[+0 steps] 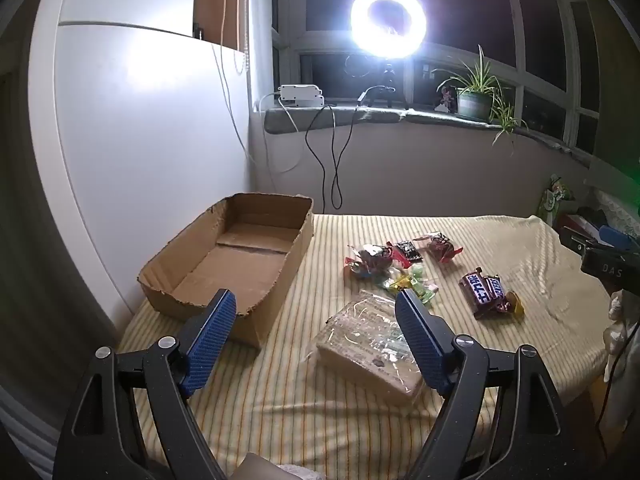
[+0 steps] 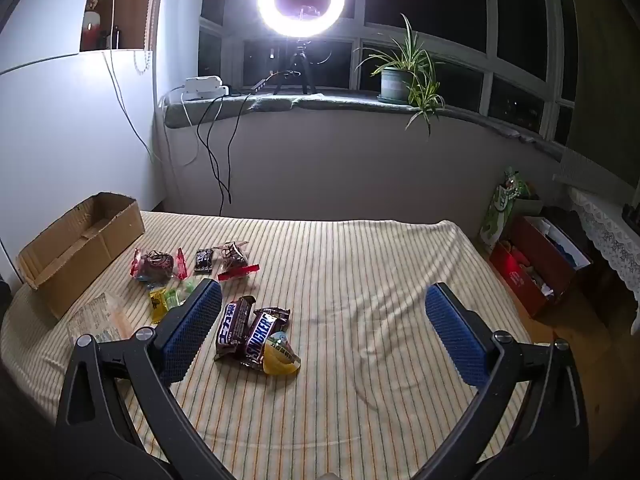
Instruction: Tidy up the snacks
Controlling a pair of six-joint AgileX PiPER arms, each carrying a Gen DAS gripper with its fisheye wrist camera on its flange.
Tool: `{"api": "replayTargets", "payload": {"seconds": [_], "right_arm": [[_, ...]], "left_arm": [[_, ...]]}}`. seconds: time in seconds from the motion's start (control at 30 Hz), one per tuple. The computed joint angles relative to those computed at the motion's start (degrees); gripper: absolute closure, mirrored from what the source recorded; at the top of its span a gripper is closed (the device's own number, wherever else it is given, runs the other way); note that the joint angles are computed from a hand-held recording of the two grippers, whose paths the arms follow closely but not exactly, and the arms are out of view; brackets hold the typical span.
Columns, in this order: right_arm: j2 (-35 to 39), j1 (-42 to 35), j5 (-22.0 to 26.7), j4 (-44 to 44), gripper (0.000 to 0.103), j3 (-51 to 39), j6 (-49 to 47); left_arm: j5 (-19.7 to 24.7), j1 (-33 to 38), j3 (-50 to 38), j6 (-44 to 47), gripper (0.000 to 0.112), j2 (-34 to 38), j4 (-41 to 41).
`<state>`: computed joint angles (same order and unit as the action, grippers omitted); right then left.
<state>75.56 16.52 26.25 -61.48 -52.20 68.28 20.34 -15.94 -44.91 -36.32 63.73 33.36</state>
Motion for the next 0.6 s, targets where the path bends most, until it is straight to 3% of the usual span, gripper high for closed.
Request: {"api": "replayTargets", "payload": {"seconds": [0.17, 0.23, 0.43, 0.5, 0.6], "right_arm": [[-0.22, 1.59, 1.39, -1.16, 0.0, 0.06, 0.77], [0.27, -0.41, -0.68, 2.5, 0.0, -0.21, -1.69], [1.58, -2.38, -4.16, -0.42, 0.0, 1.34, 0.74], [1.16, -0.21, -1.4, 0.76, 0.0, 0.27, -0.22], [0.92, 0.35, -1.24, 1.25, 0.0, -0.01, -0.59]], "left_arm": [[0.09, -0.05, -0.29, -0.72, 0.03, 0.75, -0.31], [-0.64, 0.93, 0.46, 0.7, 0.03, 0.43, -1.65], [-1.37, 2.01, 0.99, 3.59, 0.03, -0.08, -5.02], [-1.63, 2.32, 1.01, 3.79, 0.03, 0.02, -5.23], [-1.69, 2.42, 1.17, 3.4, 0.03, -0.08, -4.92]]}}
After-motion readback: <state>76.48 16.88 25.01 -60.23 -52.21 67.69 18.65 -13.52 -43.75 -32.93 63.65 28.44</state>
